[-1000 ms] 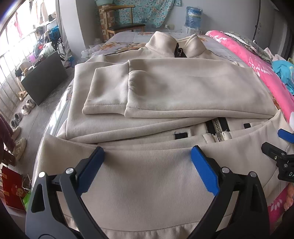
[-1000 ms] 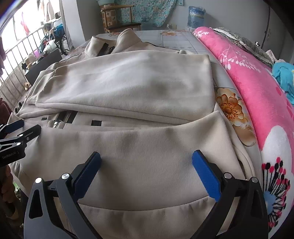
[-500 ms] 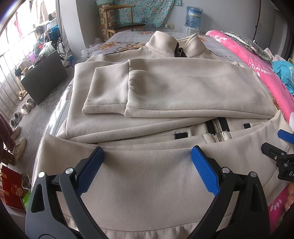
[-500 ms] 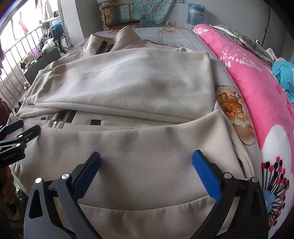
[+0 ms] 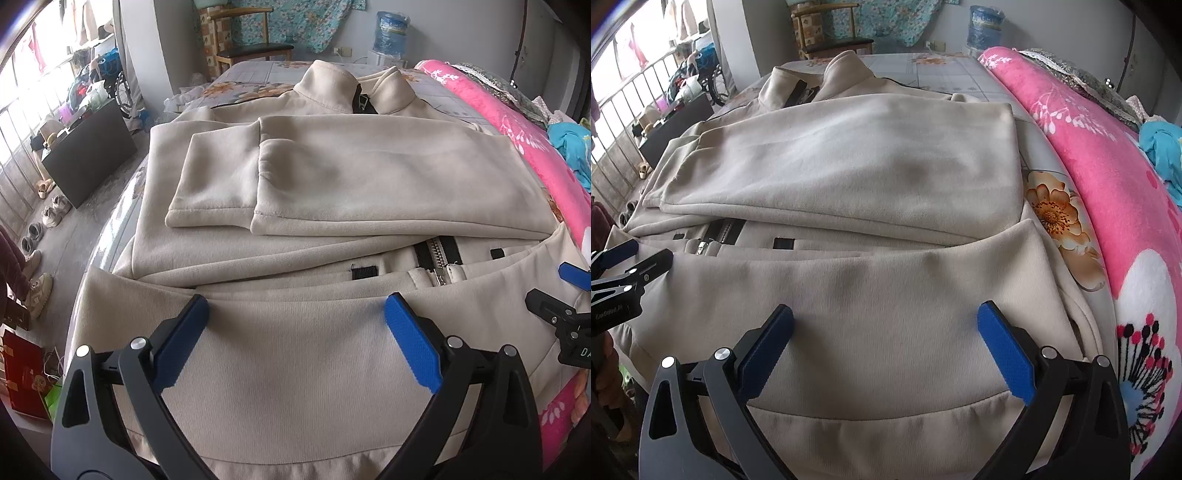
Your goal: Fold large clothes
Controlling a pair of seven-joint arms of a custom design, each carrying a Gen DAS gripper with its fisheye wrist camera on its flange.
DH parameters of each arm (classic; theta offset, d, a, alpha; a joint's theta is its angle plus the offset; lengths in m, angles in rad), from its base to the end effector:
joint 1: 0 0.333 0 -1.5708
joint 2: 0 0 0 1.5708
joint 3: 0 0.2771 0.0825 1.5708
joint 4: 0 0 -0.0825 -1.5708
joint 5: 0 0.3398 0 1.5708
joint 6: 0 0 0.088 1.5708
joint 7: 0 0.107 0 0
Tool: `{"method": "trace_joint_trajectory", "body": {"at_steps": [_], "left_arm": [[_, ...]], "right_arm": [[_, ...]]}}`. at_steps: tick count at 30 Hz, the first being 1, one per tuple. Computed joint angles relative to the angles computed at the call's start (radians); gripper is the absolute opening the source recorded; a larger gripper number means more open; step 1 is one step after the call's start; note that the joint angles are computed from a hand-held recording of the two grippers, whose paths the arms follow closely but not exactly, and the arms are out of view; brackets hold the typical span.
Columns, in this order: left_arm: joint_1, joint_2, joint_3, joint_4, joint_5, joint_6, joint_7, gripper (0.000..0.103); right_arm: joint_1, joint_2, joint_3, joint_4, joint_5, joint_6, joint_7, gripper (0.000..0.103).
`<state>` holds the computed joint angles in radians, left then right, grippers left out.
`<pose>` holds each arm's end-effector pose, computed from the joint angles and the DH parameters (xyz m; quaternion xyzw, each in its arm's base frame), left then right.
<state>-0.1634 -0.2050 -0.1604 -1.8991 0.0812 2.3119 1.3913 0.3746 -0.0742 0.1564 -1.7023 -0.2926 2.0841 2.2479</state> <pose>0.4779 -0.1669 0.6236 -0.6072 0.7330 -0.2332 0.1992 0.4646 0.2598 0.6228 -0.6613 0.7013 -0.1833 0.1930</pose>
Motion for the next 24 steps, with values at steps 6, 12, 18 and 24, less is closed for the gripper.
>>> {"method": "trace_joint_trajectory", "body": {"at_steps": [6,12,18,24], "left_arm": [[0.000,-0.001,-0.001,-0.001,0.000,-0.001,-0.001,0.094],[0.001,0.000,0.000,0.000,-0.002,-0.002,0.001,0.094],[0.004,0.015,0.013,0.049,-0.046,-0.065,0.029,0.094],[0.035,-0.033,0.047,0.089,-0.024,0.001,0.137,0.094]], "right_arm": [[0.001,0.011,-0.003,0.021,0.016,-0.023,-0.018,0.097],[0.003,0.012,-0.005,0.023,0.017,-0.025,-0.017,0.097],[0.002,0.015,-0.009,0.030,0.044,-0.032,-0.062,0.097],[-0.003,0.091,-0.032,0.183,0.173,-0.178,-0.184,0.097]]}}
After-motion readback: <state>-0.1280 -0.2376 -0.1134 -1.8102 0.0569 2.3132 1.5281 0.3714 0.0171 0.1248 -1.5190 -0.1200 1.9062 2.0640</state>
